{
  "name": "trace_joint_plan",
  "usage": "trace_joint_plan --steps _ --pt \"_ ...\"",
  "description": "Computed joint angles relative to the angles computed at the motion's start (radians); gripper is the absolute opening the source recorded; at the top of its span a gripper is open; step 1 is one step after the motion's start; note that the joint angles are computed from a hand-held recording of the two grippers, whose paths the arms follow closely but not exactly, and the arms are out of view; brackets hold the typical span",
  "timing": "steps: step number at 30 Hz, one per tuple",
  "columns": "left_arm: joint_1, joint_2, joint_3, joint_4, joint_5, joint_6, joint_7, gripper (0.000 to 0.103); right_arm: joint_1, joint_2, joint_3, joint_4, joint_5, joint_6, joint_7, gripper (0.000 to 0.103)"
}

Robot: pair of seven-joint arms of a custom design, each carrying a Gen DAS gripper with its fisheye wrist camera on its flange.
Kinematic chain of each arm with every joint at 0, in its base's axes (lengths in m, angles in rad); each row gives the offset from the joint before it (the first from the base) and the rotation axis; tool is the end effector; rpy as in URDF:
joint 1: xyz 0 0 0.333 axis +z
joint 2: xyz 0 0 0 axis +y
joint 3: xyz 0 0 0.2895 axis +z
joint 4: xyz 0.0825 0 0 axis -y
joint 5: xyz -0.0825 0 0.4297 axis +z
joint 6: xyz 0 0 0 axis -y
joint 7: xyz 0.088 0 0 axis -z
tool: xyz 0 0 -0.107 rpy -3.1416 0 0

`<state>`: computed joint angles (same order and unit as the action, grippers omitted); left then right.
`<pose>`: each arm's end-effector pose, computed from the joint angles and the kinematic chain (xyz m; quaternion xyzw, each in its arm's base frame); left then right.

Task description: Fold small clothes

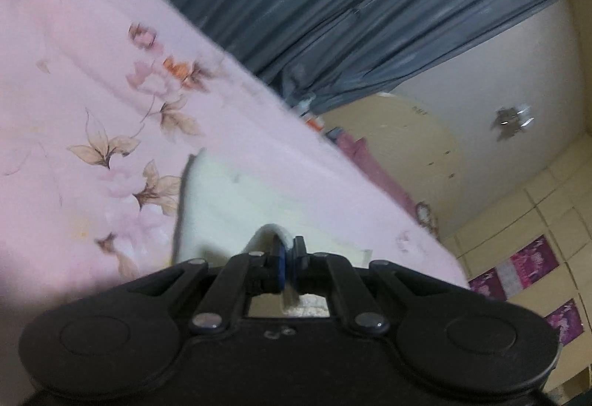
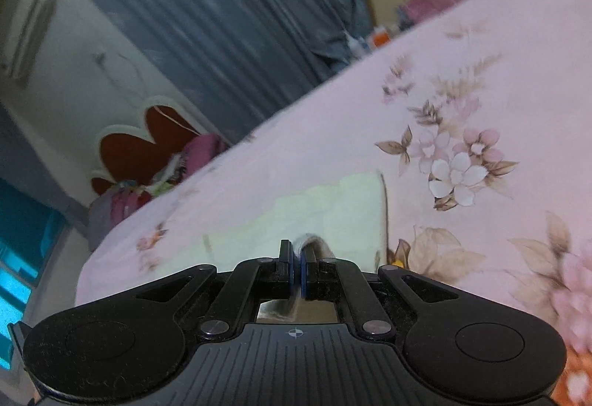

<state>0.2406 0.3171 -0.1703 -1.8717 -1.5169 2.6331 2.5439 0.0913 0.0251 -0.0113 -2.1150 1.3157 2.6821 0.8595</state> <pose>0.6746 0.0775 0.3243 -0.7168 0.4850 -0.5006 0.0201 0.6145 0.0188 0.3922 -0.5323 0.7109 -0.0043 0.4596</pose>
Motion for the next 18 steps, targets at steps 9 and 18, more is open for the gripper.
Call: trace_joint_plan --steps 9,18 --pt "0.077 0.090 -0.051 0.093 -0.074 -0.062 0.050 0.052 -0.064 0.173 0.050 0.153 0.102 0.052 -0.005 0.064" --pt "-0.008 0.164 -0.011 0.192 0.415 0.009 -0.012 0.043 -0.009 0.194 0.052 0.165 -0.262 0.114 -0.013 0.048"
